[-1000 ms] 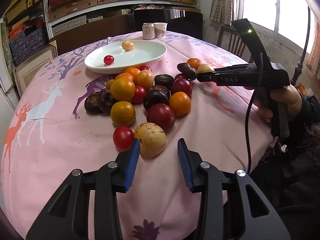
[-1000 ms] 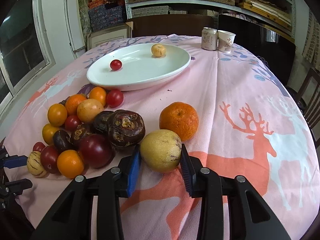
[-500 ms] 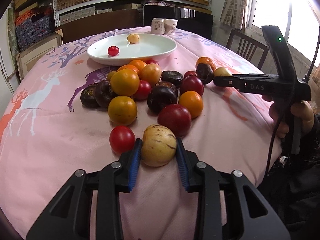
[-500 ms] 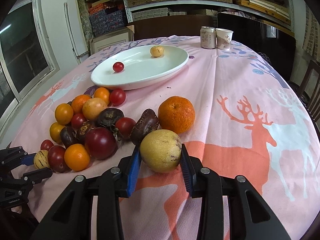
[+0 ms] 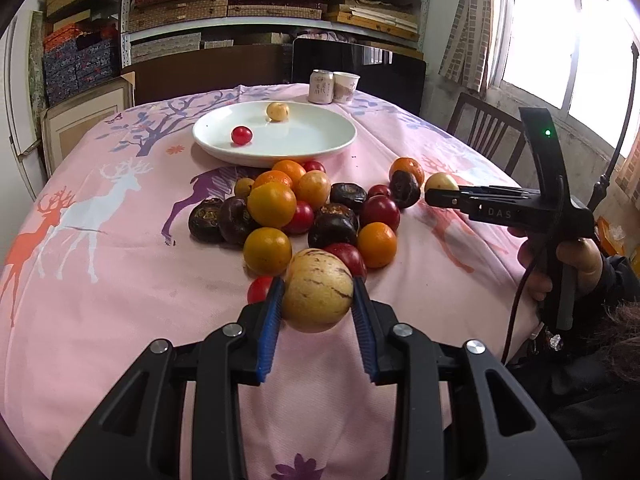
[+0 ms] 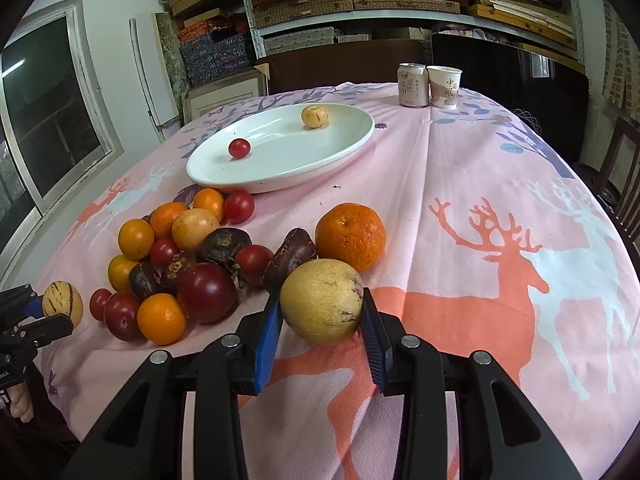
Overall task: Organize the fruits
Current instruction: 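Lower both held fruits onto the white plate and open both tools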
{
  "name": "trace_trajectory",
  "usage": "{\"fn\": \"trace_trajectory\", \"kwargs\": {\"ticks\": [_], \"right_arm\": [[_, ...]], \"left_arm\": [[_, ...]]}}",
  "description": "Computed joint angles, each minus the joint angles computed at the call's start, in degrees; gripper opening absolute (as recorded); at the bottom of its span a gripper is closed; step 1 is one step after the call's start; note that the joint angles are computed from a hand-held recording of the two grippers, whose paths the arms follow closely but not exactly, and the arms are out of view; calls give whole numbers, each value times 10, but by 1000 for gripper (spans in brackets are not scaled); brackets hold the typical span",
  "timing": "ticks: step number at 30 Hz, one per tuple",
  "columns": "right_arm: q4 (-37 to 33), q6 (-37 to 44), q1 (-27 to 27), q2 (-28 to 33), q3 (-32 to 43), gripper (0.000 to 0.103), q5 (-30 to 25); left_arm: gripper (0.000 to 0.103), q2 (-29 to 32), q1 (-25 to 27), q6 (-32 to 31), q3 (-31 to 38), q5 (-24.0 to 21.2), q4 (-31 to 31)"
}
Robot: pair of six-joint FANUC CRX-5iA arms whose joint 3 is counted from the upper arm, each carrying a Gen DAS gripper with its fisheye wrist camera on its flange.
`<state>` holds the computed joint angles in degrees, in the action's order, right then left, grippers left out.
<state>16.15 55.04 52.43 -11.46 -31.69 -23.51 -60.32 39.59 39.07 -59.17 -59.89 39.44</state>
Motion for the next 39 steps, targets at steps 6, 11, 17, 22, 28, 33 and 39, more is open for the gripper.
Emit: {"fn": "trace_trajectory", "kwargs": {"ticks": [6, 11, 17, 22, 28, 33, 39], "right_arm": [[-32, 16, 1, -18, 12, 38, -13], [-15, 28, 8, -32, 35, 38, -10], [-15, 50, -7, 19, 115, 38, -22], [-14, 46, -18, 88, 185, 38, -35], [-4, 50, -22, 173, 249, 38, -65], [11, 65, -23, 226, 285, 39, -84], [96, -21, -19, 208, 234, 52, -39]], "left_arm": [[33, 11, 6, -8, 9, 10, 19], [33, 62, -21, -14, 36, 67, 33], [33, 192, -80, -12, 103, 166, 52], [33, 322, -139, -6, 174, 221, 65], [33, 464, -190, 32, 256, 251, 43], [34, 548, -211, 90, 314, 244, -19], [79, 509, -194, 66, 274, 277, 38]]}}
